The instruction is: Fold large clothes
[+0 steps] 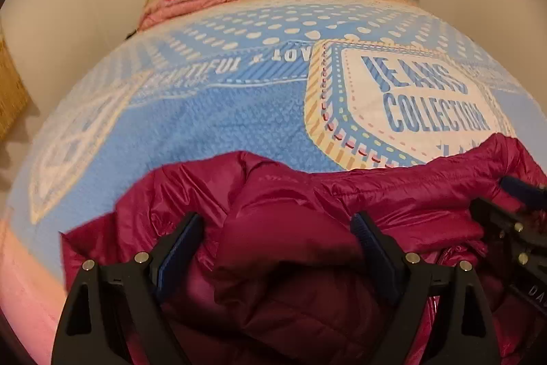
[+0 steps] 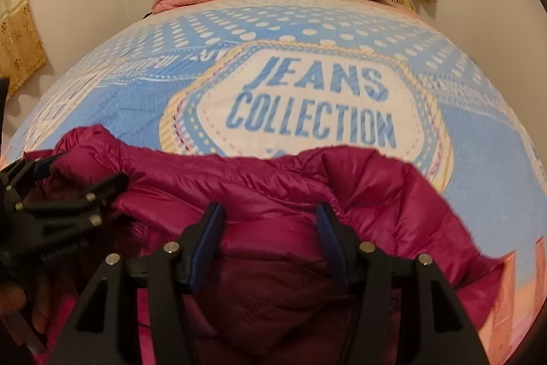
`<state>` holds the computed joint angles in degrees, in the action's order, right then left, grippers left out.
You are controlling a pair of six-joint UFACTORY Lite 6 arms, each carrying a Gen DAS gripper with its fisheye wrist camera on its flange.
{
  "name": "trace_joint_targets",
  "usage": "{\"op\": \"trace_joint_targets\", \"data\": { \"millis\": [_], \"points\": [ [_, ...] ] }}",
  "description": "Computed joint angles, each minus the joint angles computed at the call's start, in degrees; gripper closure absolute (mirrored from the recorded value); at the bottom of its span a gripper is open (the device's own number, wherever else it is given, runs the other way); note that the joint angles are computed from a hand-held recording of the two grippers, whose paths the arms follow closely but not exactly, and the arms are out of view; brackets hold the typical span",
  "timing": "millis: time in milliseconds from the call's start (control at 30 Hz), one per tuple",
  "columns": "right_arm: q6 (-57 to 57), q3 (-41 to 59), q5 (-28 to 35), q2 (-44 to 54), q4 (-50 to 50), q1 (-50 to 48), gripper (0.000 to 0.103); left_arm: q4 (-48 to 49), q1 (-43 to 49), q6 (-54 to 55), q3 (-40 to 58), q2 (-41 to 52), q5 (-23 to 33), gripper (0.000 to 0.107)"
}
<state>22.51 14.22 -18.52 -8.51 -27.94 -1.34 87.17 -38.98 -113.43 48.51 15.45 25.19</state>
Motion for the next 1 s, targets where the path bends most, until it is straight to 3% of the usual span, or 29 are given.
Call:
{"op": "trace_joint_targets", "data": {
  "millis": [433, 633, 1000],
  "points": [
    [-11.4, 0.56, -3.43, 5.57, 12.63, 2.67, 0.043, -0.01, -1.1, -1.25, 1.99, 4.37, 2.26, 0.011],
    [-23.53, 0.91, -3.03, 6.37, 27.6, 7.15, 0.042, -0.62, -1.29, -0.61, 2.48, 4.92, 2.68, 0.01],
    [-29.1, 0.92, -3.75, 7.13, 33.79, 8.58, 0.042, -3.48, -2.28, 2.24, 4.3, 6.67, 5.16, 0.007]
  ]
}}
